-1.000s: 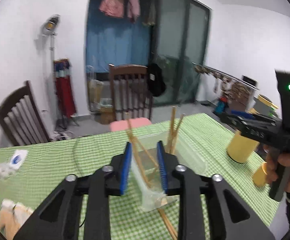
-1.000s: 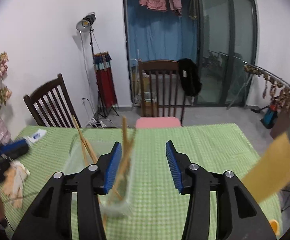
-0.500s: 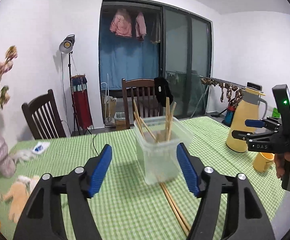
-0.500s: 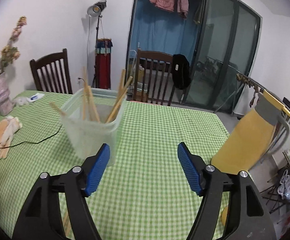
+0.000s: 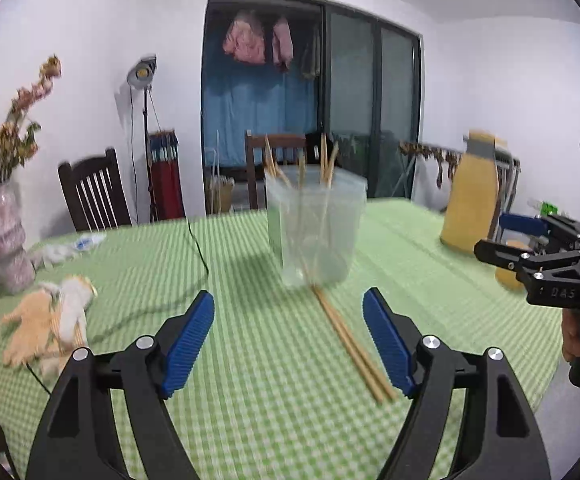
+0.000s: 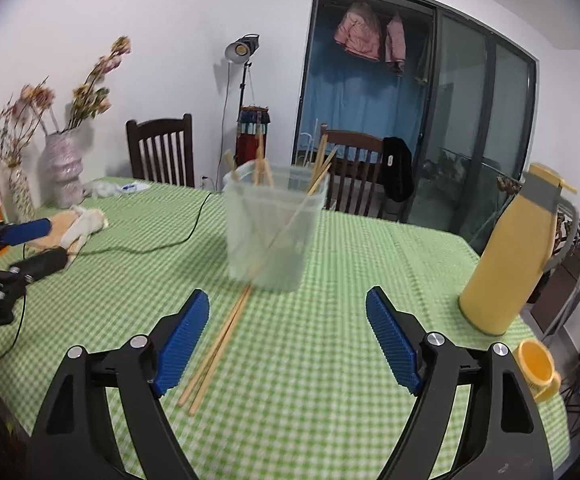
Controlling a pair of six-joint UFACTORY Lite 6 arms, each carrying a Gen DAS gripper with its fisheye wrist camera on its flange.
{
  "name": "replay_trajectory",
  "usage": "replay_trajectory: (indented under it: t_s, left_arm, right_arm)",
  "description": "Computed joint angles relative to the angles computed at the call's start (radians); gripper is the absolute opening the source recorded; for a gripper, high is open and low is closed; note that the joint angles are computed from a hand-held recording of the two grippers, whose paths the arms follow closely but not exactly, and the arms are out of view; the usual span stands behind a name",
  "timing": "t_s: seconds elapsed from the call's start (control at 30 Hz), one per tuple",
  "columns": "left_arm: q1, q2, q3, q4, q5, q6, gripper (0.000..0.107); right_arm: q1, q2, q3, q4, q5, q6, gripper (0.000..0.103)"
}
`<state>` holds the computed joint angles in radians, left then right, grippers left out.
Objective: Organize utensils
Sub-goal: 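Move the right tool down toward the remaining chopsticks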
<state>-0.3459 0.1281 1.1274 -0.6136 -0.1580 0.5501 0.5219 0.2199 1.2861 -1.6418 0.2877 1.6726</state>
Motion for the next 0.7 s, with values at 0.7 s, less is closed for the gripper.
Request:
replay_trajectory:
  t_s: [0.7]
  left_arm:
    - [-0.009, 0.118, -0.146, 0.398, -0.119, -0.409, 0.074]
  right_arm:
    - [0.117, 0.067, -0.247, -0.392, 0.146, 0.575, 0.077]
